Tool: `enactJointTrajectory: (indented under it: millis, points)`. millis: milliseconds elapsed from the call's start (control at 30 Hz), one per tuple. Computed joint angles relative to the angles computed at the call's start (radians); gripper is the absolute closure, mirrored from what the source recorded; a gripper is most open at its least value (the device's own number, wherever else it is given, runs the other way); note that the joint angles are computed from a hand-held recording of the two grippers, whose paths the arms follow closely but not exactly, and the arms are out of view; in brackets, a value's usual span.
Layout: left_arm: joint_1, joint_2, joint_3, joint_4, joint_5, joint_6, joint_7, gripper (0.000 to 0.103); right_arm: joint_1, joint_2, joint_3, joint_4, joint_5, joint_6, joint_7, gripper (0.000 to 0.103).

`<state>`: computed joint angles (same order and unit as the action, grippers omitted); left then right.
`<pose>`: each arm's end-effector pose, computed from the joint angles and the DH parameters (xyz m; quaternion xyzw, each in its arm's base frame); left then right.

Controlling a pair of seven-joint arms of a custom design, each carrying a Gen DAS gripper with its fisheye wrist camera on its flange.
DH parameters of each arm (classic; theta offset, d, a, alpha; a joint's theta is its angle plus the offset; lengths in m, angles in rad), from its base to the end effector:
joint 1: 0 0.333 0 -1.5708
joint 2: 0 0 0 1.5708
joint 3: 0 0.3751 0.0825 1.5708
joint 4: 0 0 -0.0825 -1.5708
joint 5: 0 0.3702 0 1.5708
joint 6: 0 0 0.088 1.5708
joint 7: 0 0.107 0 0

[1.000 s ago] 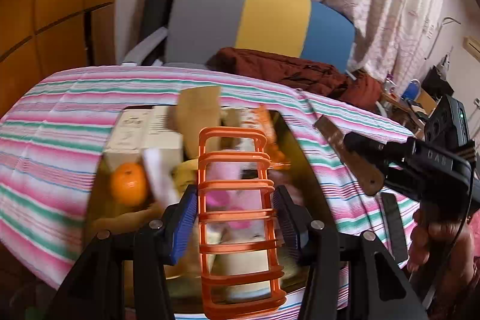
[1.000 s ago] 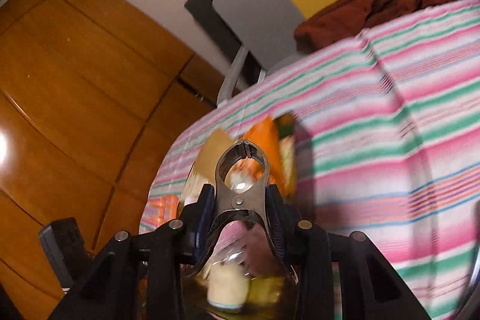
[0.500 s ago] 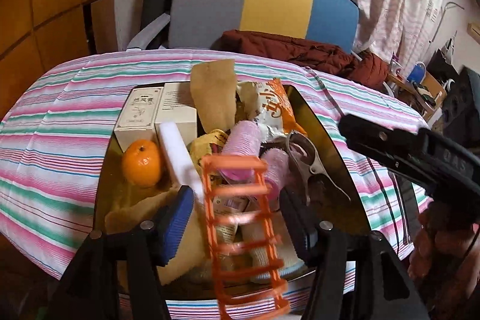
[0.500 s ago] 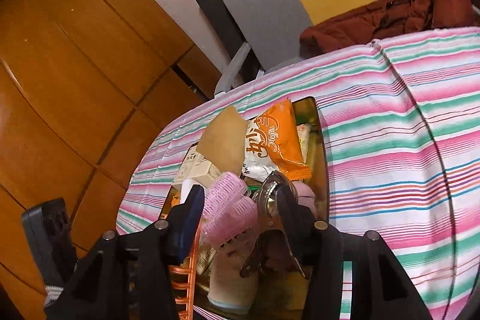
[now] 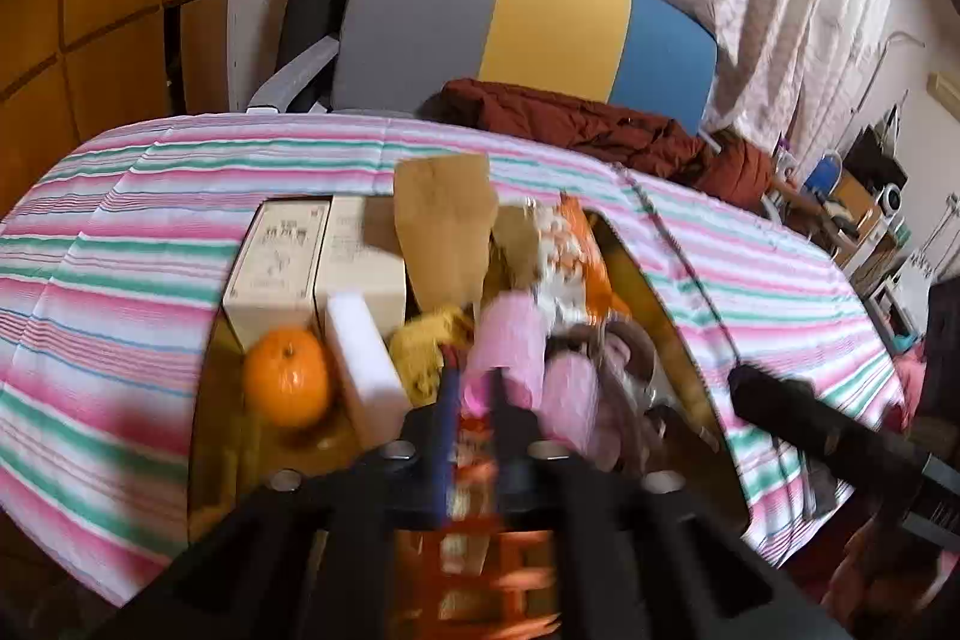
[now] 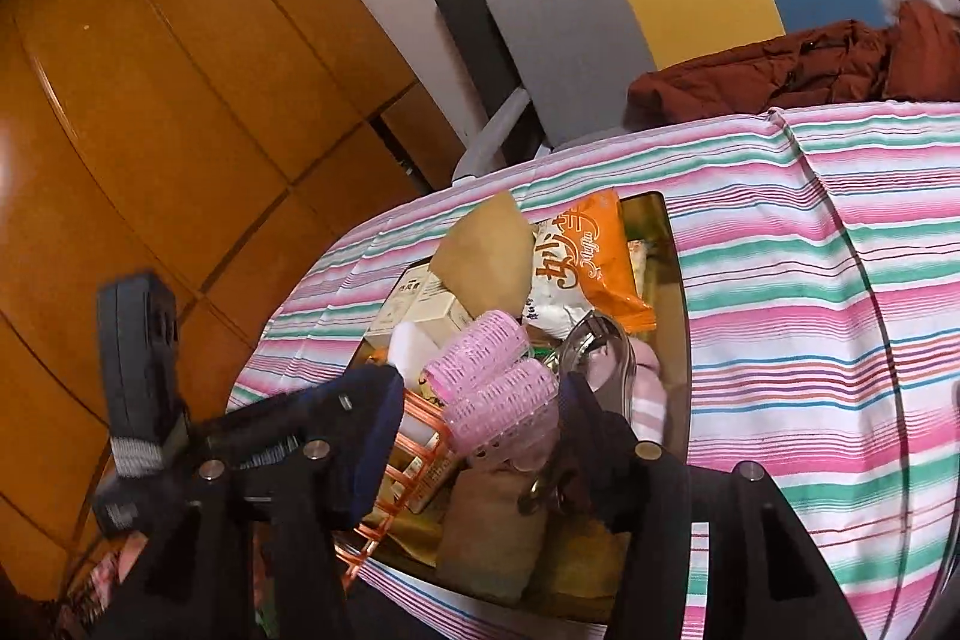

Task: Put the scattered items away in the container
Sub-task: 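Carry the clamp and orange rack into the gold tray and release them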

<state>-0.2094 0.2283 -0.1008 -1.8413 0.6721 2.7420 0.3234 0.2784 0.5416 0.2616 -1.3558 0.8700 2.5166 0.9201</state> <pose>0.6239 -0.2190 0.5399 -0.7747 0.5061 -0.3130 0.2138 0.6918 0.3418 0.5412 -0.7639 0.4333 0.0587 0.4746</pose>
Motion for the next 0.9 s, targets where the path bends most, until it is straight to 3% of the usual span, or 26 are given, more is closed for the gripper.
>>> enactJointTrajectory:
  millis: [100,200,300,367,467,567,667,800,900]
  points:
    - [0.012,0.023,0.008,0.033,-0.007,0.007,0.007,0.100,-0.010,0.005,0.008,0.011,0.008,-0.048,0.006,0.047]
    - [0.047,0.047,-0.008,0.047,-0.085,0.044,0.074,0.099,-0.020,0.016,0.016,0.036,0.007,-0.178,0.020,0.047]
    - [0.064,0.045,-0.008,0.039,-0.154,0.083,0.102,0.090,-0.003,0.023,0.008,0.057,-0.032,-0.297,0.018,0.047]
    - [0.047,0.025,0.019,0.022,-0.134,0.097,0.067,0.082,0.027,0.033,-0.006,0.080,-0.078,-0.348,0.024,0.047]
    - [0.002,-0.017,0.067,0.017,-0.004,0.030,-0.038,0.077,0.075,0.071,-0.029,0.139,-0.153,-0.398,0.060,0.047]
    - [-0.015,-0.067,0.074,0.005,0.144,-0.089,-0.153,0.074,0.098,0.107,-0.032,0.188,-0.179,-0.404,0.081,0.047]
    - [0.000,-0.124,0.061,-0.047,0.266,-0.115,-0.285,0.074,0.130,0.122,-0.046,0.212,-0.230,-0.339,0.070,0.053]
    - [0.033,-0.155,0.015,-0.075,0.323,-0.168,-0.331,0.073,0.151,0.125,-0.052,0.207,-0.272,-0.241,0.069,0.052]
    - [0.058,-0.157,-0.015,-0.087,0.290,-0.154,-0.292,0.073,0.128,0.143,-0.035,0.254,-0.270,-0.321,0.106,0.051]
